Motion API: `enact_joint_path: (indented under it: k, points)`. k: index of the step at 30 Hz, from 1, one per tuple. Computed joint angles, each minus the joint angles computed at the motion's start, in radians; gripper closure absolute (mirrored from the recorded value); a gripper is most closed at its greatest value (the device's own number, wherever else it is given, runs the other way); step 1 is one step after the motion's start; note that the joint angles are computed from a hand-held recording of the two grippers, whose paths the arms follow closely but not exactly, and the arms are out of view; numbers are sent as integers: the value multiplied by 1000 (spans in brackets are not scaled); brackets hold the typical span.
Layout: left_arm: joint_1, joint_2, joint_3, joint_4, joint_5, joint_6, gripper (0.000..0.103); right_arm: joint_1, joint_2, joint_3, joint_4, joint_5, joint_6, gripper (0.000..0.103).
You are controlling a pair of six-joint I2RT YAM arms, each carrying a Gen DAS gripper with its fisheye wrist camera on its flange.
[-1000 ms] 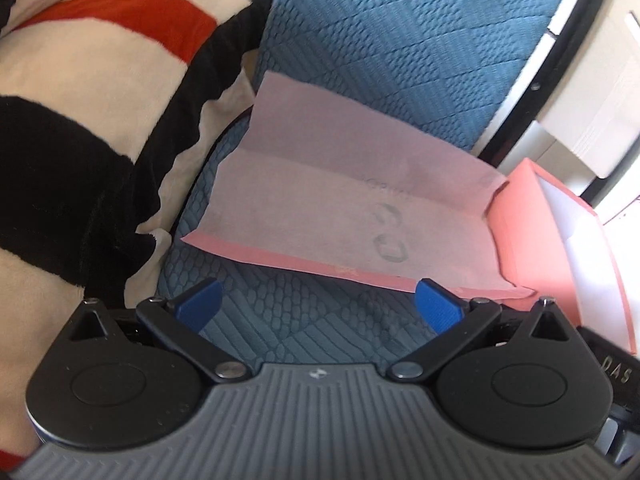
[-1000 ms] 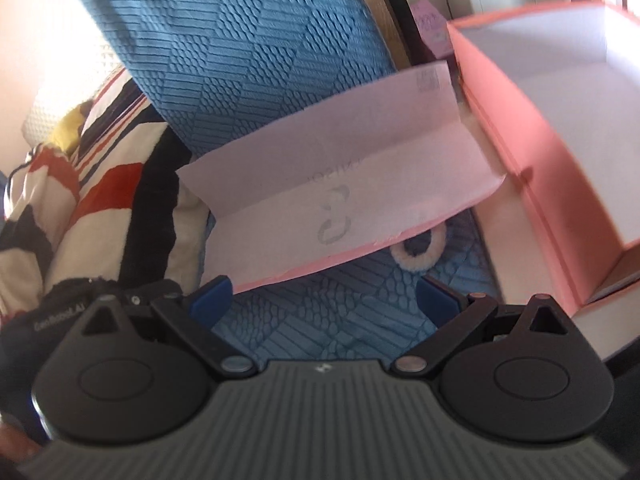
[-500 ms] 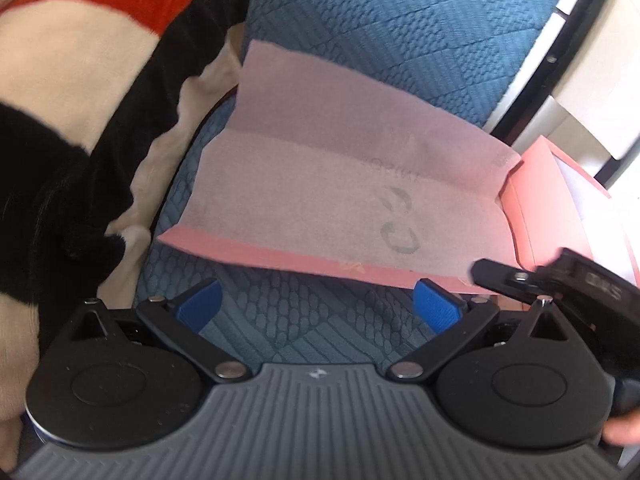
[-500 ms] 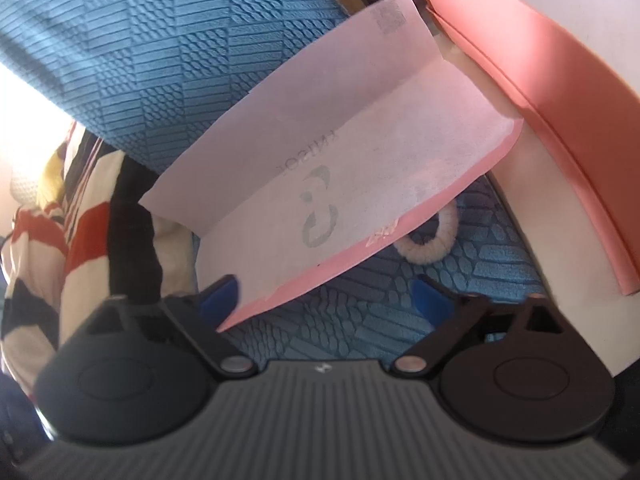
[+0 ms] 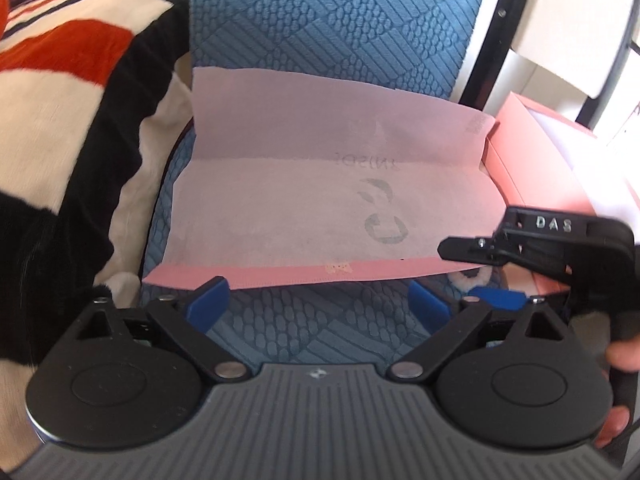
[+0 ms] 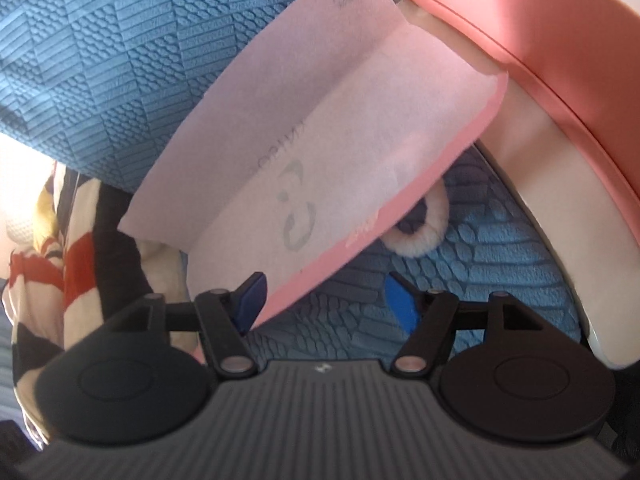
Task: Organize objects
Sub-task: 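Pinch the pink paper bag's edge with the right tool and lift it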
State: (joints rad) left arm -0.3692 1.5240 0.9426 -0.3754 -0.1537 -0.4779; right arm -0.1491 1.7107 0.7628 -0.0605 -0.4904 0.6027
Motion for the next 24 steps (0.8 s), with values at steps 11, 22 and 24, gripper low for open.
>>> enact_joint_path:
  k: [11, 22, 24]
  points:
    - [46, 78, 41, 58, 99, 127, 24, 18, 97, 62, 29, -25, 66, 92]
    - [52, 158, 122, 51, 282, 504, 25, -35, 15, 80, -78, -78, 23, 97]
    - [35, 165, 124, 53, 268, 595, 30, -47, 2, 81, -98, -84, 16, 97]
